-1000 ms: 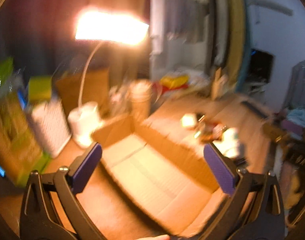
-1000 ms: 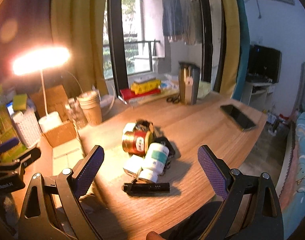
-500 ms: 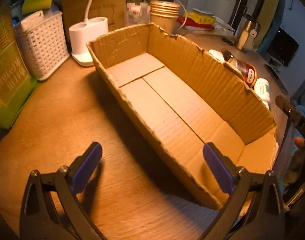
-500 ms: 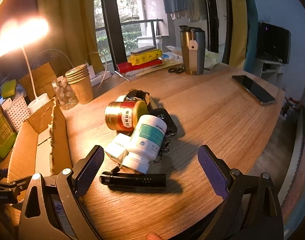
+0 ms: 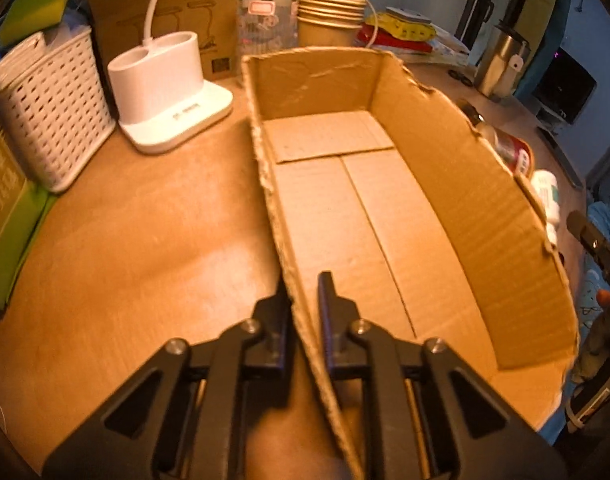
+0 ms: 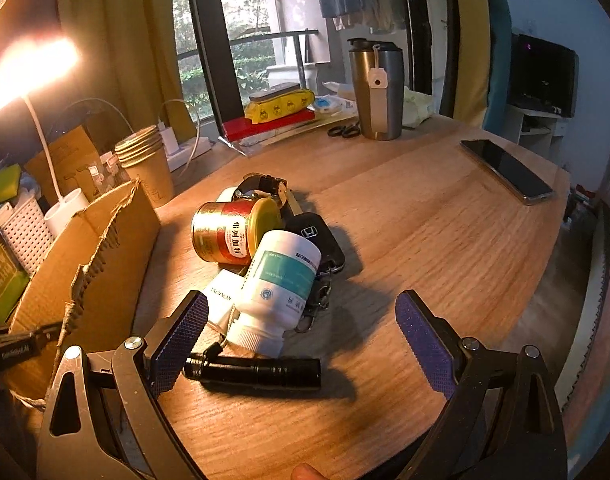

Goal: Organize rigid objects
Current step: 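Grasp the cardboard box wall with the left gripper while the right gripper approaches the white pill bottle, then grasp the white pill bottle with the right gripper and place it in the box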

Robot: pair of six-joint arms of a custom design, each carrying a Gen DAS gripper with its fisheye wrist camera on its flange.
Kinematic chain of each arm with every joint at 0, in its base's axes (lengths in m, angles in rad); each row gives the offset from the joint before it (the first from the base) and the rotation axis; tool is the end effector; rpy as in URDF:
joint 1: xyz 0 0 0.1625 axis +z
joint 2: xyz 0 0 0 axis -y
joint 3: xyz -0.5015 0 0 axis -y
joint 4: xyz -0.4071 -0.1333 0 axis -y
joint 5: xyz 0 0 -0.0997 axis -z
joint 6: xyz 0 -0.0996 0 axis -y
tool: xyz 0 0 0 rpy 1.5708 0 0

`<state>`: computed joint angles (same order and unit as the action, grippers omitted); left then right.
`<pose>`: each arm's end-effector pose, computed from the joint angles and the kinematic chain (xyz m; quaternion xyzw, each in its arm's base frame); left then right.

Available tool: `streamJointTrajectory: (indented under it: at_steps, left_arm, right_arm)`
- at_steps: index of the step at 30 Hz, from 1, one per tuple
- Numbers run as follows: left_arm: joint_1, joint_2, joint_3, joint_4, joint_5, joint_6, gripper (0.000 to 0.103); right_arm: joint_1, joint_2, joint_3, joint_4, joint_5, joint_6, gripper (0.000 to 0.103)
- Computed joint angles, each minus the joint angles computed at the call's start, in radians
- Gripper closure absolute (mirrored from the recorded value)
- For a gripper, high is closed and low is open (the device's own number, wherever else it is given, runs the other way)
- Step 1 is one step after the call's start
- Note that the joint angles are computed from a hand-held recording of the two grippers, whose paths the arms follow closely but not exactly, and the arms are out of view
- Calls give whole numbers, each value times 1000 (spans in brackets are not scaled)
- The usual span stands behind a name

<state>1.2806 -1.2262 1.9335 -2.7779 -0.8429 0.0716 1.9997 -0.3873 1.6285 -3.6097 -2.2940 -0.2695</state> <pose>0.0190 -0.6339 0.3525 0.0763 0.9065 -0.2674 0.3176 0.3604 -0.6260 -0.0141 0.1658 -0.8569 0.3880 0.2960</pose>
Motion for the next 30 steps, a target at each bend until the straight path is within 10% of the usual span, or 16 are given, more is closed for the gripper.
streamJointTrajectory:
  at_steps: [17, 30]
  left_arm:
    - [101, 67, -149, -22, -261, 168, 93]
    - [125, 51, -141, -19, -336, 156, 93]
  right_arm:
    - [-1, 55, -148, 166, -104, 111, 7]
    - [5, 89, -227, 284, -171, 177, 52]
